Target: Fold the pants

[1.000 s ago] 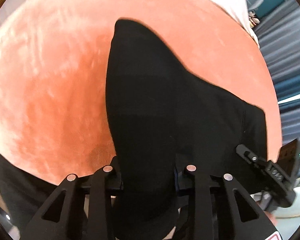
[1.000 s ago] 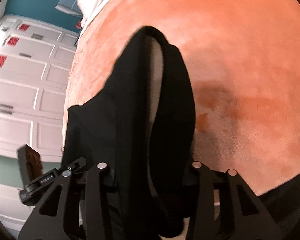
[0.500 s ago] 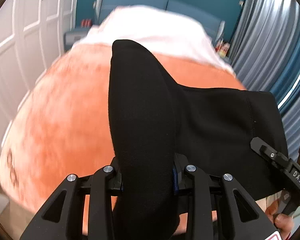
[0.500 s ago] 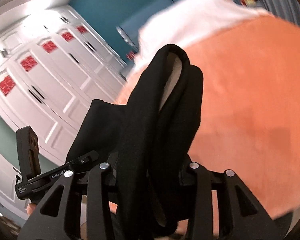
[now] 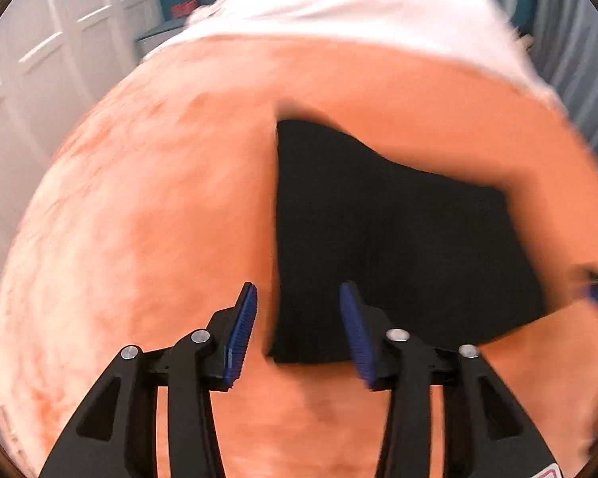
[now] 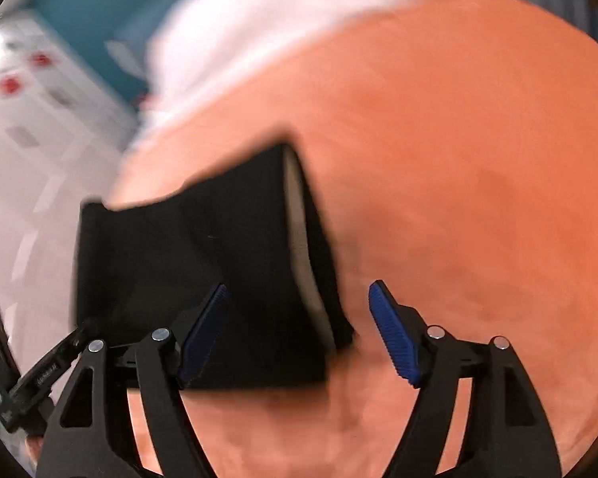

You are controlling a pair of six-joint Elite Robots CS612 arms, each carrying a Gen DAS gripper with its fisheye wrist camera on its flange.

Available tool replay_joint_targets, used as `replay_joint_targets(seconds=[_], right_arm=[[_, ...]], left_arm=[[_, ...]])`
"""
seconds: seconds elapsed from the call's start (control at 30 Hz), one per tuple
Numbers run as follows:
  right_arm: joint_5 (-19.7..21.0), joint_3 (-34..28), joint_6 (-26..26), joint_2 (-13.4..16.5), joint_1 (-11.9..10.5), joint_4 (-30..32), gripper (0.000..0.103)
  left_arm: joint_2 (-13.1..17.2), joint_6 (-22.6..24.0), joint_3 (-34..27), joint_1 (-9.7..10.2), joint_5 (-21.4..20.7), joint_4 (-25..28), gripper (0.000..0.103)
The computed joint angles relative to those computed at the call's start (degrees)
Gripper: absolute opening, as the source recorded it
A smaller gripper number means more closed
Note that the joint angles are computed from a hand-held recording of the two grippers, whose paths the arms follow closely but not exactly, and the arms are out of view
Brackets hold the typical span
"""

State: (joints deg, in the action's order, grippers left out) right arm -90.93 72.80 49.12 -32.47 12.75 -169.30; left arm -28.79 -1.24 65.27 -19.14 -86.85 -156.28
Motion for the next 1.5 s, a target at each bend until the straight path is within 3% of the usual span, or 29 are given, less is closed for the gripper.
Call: replay_joint_targets(seconds=[0.07,0.1,0.17,0.23,0.37,0.47,0.53,0.63,0.7,0.87,1.0,1.13,1.5], right_arm=[[-2.31,4.25,0.26,-1.38,0.01,-3.09,0.067],[-3.37,5.80,-1.97,-1.84,0.31,-5.72,0.059],[-5.53,6.72,-8.72,-2.97,1.46,-5.08,0.048],[-6.35,5.62,-12.77,-3.46,2.69,-3.65,0.047],[-7.81,2.91,-13.63,-3.74,4.66,-4.44,0.047],[-13.62,1.33,-15.74,-3.96,6.62,-3.71,0.048],[-16.54,0.50,-16.66,-4.00,7.68,-3.23,0.048],[-16.82,0.45,-15.32,-4.74,8.12,-2.32,0.049],[-17.63,0.88,-14.72,-5.29,8.66,-2.74,0.058],[-18.49,2.28,-13.92,-6.52,9.54,-3.44,0.061],[-18.53,2.75,-13.24,-6.77,9.73,-2.95,0.061],[-18.46,3.11,-12.58,-6.89,9.75,-2.67,0.061],[-18.62,3.17,-11.35,-6.70,9.70,-1.65,0.061]], left_arm=[[-1.02,-0.23,3.41,0.38,2.19,-5.53,0.039],[-1.99,0.59,5.49,0.20,3.78,-9.48,0.038],[-4.15,2.57,8.28,-0.60,5.57,-12.68,0.039],[-6.22,2.34,10.30,-1.34,6.44,-13.49,0.043],[-9.57,2.06,13.58,-2.67,6.85,-17.98,0.072],[-11.39,3.52,16.13,-3.96,10.29,-21.12,0.075],[-12.27,2.52,17.22,-3.93,9.36,-20.61,0.077],[-14.10,0.57,19.24,-4.05,7.77,-19.37,0.086],[-15.19,0.17,20.67,-4.32,8.20,-19.33,0.087],[-16.42,1.33,22.38,-4.75,8.06,-19.49,0.087],[-16.70,2.06,22.73,-4.85,6.95,-18.75,0.087],[-16.57,2.27,22.94,-5.51,9.85,-19.23,0.087],[-15.99,1.70,21.73,-4.99,6.61,-16.50,0.087]])
